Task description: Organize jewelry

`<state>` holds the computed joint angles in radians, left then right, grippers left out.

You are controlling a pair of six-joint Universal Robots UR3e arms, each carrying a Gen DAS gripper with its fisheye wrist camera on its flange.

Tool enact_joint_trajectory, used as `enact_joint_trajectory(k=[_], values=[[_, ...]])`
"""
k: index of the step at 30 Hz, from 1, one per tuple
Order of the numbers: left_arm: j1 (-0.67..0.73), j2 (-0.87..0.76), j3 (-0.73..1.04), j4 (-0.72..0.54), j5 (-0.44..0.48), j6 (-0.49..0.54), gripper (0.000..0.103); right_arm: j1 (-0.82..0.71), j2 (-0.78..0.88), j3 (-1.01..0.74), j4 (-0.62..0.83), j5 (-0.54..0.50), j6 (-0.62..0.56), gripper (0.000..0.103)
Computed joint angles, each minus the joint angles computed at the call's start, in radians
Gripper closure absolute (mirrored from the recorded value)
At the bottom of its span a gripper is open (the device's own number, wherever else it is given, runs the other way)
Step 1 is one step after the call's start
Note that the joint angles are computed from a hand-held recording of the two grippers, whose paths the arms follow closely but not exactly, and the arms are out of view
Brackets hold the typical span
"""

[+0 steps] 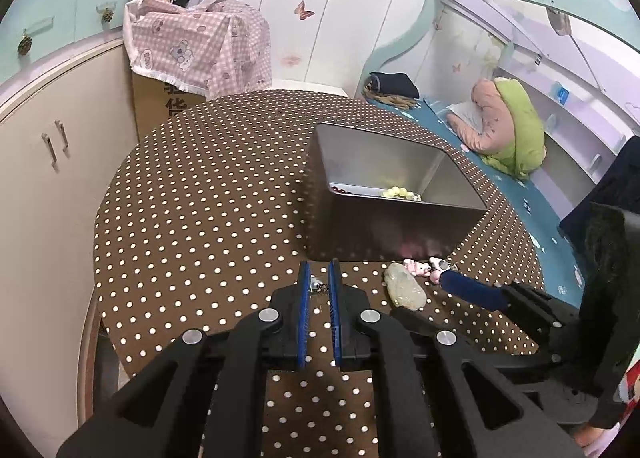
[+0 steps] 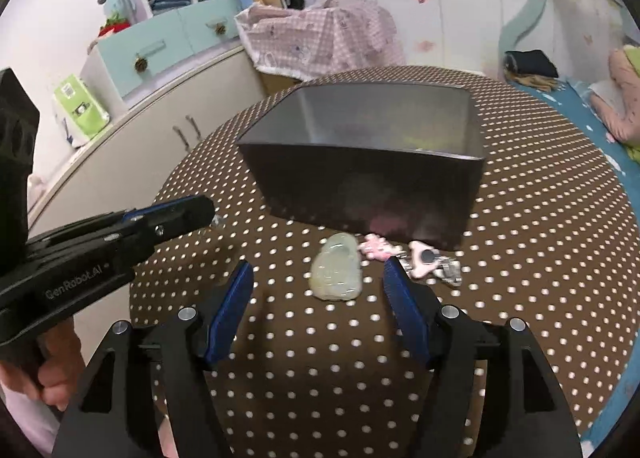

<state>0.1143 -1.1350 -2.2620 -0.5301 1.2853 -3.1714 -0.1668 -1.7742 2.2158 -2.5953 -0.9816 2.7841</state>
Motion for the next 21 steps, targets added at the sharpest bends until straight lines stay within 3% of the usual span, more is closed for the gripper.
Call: enact_joint_trajectory(k=[4,5,11,21], values=[[0.038,0.029,-0.011,-0.03,-0.021,0.015,0.096,0.094,0.084,-0.004,-0.132,-0.111,0.016,0.07],[0.047,0.038,-0.012,-0.04,-0.026,0.016,0.096,0.111,0.101,-0.008,-0.166,-0.14,0.021,0.072],[0.074,0.072,-0.012,-0.065,-0.046,0.029,0.096,0.062,0.09,-0.008,-0.144,-0.089,0.043,0.073],[0.001,0.002,0.03,-0.018,-0.009,-0.012,0.096,-0.027,-0.038,0.01,-0.044,-0.002,-0.001,0.073]])
